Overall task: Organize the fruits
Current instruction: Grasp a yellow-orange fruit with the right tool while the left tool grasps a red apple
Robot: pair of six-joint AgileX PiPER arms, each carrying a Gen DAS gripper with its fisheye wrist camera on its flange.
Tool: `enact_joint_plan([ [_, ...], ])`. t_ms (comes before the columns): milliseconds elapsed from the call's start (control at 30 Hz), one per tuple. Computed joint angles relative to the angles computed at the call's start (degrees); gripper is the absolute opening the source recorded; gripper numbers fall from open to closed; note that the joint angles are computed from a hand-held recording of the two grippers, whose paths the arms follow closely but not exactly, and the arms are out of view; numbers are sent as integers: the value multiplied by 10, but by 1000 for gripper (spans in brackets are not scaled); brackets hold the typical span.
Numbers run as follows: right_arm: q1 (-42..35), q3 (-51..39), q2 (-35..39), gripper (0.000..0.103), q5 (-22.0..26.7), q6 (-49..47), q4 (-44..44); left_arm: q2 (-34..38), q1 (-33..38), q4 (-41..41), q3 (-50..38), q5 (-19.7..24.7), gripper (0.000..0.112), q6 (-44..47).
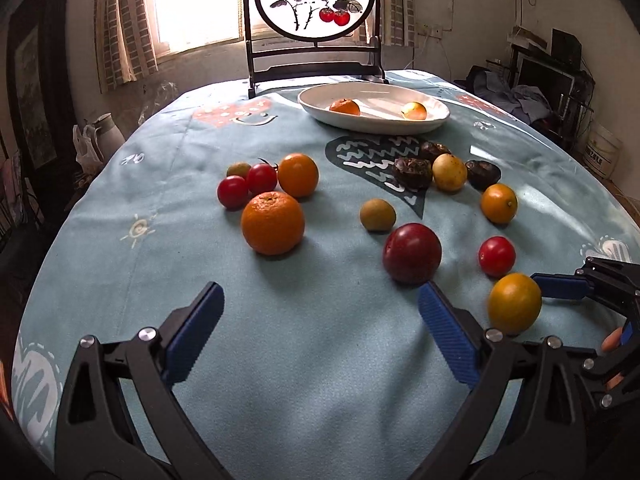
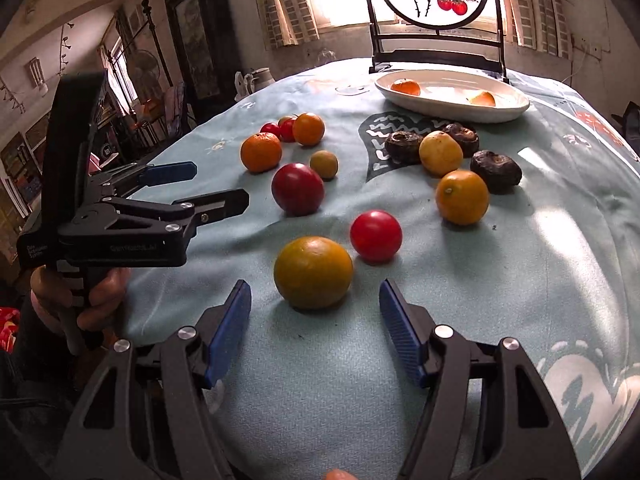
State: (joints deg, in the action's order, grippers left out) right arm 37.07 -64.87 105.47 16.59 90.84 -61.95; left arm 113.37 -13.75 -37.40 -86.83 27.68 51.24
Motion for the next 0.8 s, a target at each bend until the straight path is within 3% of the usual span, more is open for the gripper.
enact_joint_plan([
  [133, 9, -20, 16, 66, 15, -5, -3, 6, 4, 2, -11, 15, 99, -9],
  [467, 10, -34, 28, 42, 34, -3, -4, 23, 19, -18, -38, 55, 99, -16],
  [667, 1, 39, -20, 42, 24, 205, -173, 24, 24, -45, -38, 58, 99, 1],
  [733, -2, 67, -42, 42, 37, 267, -225, 19, 25, -70, -30, 52, 98, 24],
  [800, -5, 85, -58, 42, 60, 285, -239, 25, 19, -53, -49, 74, 98, 13],
])
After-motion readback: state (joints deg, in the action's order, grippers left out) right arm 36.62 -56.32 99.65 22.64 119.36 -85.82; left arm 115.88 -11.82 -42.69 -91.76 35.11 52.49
